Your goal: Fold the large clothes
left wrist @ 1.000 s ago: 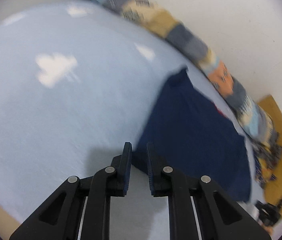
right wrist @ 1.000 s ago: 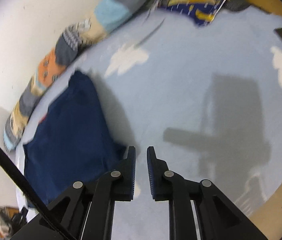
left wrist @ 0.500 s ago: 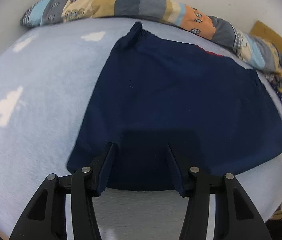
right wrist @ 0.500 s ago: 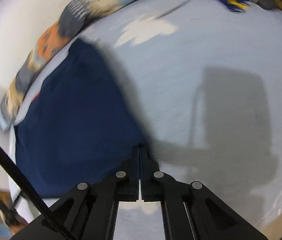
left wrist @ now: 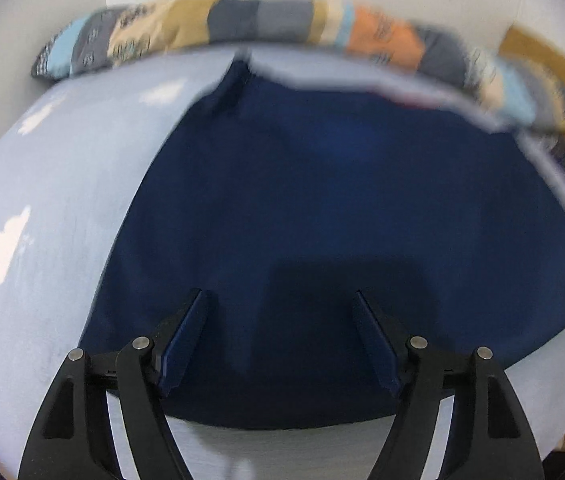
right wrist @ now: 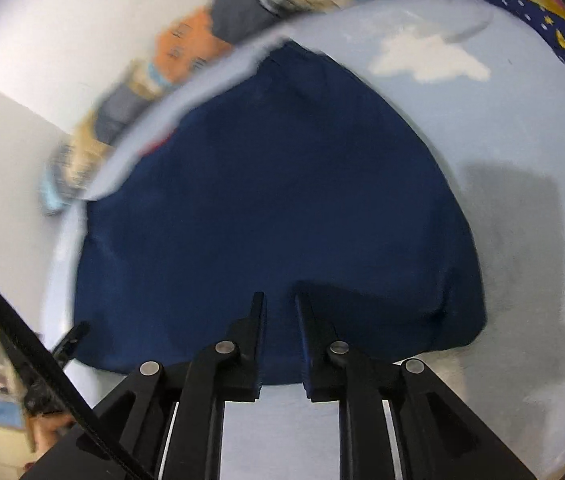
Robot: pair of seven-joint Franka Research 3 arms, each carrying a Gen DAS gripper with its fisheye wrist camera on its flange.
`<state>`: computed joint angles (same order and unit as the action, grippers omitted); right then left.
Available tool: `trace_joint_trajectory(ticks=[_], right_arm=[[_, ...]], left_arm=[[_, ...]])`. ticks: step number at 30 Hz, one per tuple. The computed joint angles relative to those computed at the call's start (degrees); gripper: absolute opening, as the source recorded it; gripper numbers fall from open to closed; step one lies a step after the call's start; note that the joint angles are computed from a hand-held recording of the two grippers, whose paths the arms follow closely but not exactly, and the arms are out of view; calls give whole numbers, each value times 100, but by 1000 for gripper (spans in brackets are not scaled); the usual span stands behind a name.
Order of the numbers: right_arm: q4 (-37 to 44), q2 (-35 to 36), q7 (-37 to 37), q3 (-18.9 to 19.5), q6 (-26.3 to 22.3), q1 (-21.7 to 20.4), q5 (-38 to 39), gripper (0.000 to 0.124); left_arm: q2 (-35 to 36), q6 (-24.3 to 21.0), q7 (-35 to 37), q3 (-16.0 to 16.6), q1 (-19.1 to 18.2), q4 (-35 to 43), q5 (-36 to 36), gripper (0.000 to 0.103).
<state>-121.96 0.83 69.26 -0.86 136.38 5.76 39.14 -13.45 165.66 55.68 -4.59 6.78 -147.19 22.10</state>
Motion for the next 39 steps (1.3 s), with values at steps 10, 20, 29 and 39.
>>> trace_joint_trajectory(ticks=[10, 20, 29, 39], right_arm=[[-246, -288, 773, -333, 63, -364, 650, 49], [-324, 70, 856, -500, -824, -813, 2261, 57], [-4, 571, 19, -195, -538, -807, 3457, 64], [472, 952, -172, 18, -391, -564, 2820, 45]], left_arm=[[-464, 516, -771, -264, 443, -243, 715, 75], [-581, 416, -659, -165, 304, -297, 521, 75], [-561, 515, -483, -148, 221, -322, 338, 75], [-147, 1234, -324, -338, 39, -128, 143, 75]])
